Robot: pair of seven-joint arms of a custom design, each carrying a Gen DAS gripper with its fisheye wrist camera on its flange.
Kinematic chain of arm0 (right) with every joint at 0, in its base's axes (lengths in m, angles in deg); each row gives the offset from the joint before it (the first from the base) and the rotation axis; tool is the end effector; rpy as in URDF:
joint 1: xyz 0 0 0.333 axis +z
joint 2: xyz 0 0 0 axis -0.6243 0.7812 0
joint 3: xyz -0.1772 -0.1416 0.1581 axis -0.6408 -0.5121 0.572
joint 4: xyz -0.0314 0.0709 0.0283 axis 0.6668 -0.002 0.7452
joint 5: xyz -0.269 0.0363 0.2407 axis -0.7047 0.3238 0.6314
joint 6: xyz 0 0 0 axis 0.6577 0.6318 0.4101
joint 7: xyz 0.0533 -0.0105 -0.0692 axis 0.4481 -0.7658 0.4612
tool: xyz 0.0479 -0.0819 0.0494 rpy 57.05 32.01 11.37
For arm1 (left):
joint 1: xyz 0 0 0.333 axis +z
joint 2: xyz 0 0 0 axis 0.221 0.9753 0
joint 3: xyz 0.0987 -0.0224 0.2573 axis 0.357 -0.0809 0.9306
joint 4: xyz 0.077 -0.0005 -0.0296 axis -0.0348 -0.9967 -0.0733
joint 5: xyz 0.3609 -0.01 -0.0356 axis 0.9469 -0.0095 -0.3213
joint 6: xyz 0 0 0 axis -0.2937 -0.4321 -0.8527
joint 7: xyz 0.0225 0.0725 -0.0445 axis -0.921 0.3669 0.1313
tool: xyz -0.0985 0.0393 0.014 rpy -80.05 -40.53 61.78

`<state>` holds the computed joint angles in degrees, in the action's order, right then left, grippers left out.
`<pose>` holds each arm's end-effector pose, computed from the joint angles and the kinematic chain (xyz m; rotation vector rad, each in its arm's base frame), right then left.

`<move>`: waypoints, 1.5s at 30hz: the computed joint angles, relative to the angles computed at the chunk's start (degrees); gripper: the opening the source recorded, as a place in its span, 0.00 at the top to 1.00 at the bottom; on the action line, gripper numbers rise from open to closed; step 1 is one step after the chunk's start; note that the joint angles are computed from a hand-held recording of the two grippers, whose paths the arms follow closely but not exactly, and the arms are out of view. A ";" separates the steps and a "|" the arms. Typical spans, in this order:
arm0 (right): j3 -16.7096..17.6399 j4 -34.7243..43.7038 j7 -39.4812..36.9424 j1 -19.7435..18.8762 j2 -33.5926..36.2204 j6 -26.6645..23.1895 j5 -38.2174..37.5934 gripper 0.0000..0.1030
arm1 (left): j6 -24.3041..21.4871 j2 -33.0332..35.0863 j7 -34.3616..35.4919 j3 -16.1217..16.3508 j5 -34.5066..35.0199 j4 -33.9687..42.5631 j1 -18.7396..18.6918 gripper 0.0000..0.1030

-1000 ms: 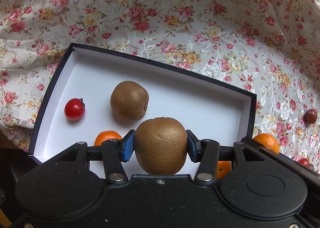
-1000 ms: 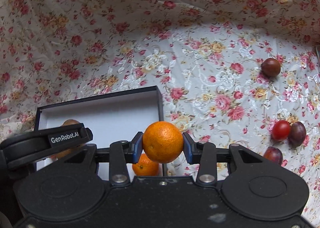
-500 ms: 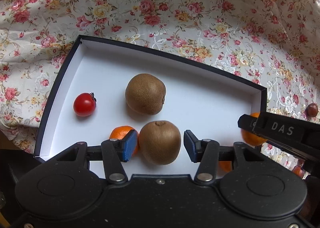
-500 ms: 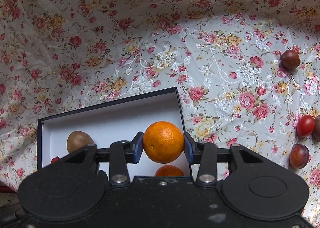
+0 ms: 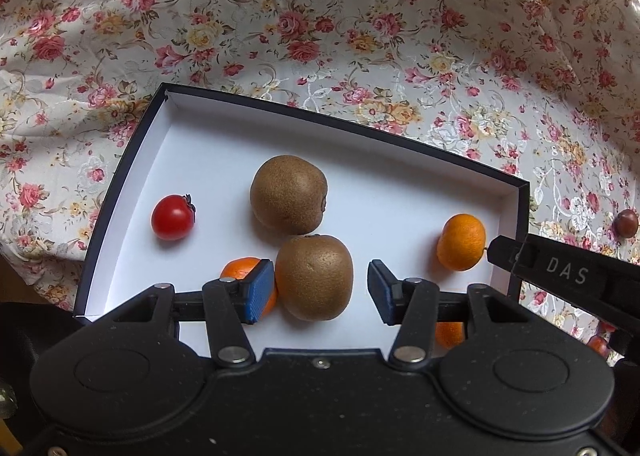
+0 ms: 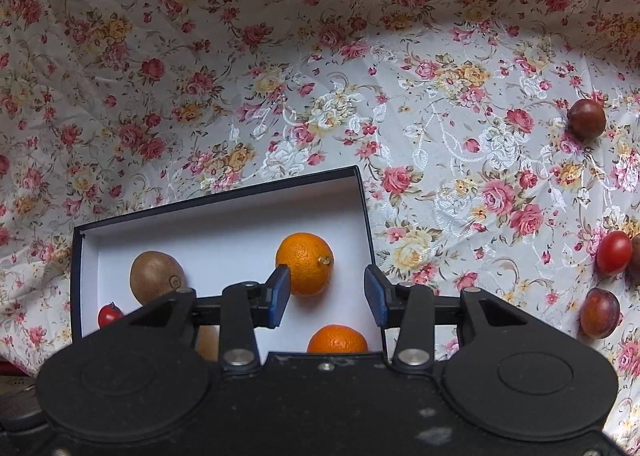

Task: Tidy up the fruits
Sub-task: 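Lower the kiwi and mandarin into the box and open both tools, then move both tools back toward the plums and tomatoes on the cloth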

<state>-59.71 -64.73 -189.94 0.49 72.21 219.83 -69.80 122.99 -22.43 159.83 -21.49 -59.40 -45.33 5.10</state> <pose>0.4166 0.4177 0.3182 -1.1630 2.5207 -0.1807 0.4832 -0.1536 0.3531 -1.7891 2.3794 -0.2984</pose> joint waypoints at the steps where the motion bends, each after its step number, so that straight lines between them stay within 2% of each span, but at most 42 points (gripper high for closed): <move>1: -0.04 -0.10 0.21 0.11 -0.20 -0.35 -0.10 0.57 | -0.03 -0.02 -0.01 -0.10 0.16 0.02 -0.10 0.44; 8: 0.54 -3.10 1.39 -0.60 -3.09 -1.38 -0.05 0.57 | -0.43 -0.04 -1.35 -0.98 1.41 0.29 -1.31 0.44; 25: 4.36 -14.46 1.52 -4.27 -12.94 -3.75 4.10 0.57 | -0.74 -0.79 -3.56 -3.75 1.41 0.59 -6.39 0.44; 35: 7.03 -24.01 3.26 -6.66 -22.03 -4.28 7.62 0.57 | -0.41 -1.53 -3.84 -5.80 0.89 0.14 -10.34 0.44; 45: 9.13 -36.16 3.11 -8.99 -34.42 -4.02 14.85 0.57 | -0.27 -0.81 -4.74 -7.69 1.73 0.27 -14.09 0.44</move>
<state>-50.57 -100.89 -186.83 -8.50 37.79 215.81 -54.96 122.72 -23.24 155.09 -29.18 -57.67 -45.05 -8.99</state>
